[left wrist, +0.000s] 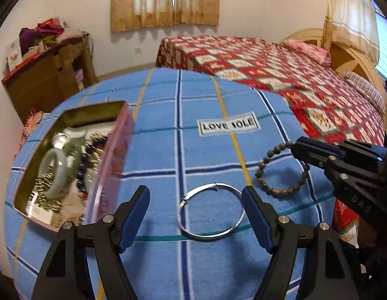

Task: Organize jewelry
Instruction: 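Grasp the silver bangle with the left tool while the right tool lifts the brown bracelet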

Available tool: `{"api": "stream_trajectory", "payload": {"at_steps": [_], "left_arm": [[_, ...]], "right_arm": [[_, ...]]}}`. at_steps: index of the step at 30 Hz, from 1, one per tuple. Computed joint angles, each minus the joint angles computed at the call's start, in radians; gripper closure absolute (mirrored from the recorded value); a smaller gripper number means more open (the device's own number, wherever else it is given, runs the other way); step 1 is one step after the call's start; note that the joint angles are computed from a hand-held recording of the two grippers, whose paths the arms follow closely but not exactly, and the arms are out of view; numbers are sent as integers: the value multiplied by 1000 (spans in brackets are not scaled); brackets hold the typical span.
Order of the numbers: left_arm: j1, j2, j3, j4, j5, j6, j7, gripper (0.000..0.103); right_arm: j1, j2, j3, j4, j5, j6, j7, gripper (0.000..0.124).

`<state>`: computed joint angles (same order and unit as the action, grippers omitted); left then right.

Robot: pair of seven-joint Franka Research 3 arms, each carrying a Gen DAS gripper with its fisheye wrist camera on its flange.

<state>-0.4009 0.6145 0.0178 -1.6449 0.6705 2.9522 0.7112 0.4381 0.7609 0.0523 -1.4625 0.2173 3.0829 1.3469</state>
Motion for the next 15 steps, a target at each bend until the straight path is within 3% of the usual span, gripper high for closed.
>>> {"api": "stream_trajectory", "payload": {"at_steps": [5,10,15], "left_arm": [[35,39,-63,42,-56,-48,89,27],[36,62,-82,69,-96,-86,148,27],[69,78,-121,82,-166,-116,202,27]], "right_arm": [[1,-23,-5,-49,-1,8,-1,113],[39,-33,-52,-82,-15,4,23,113],[26,-31,-36,-83,-19,12,23,113]]}}
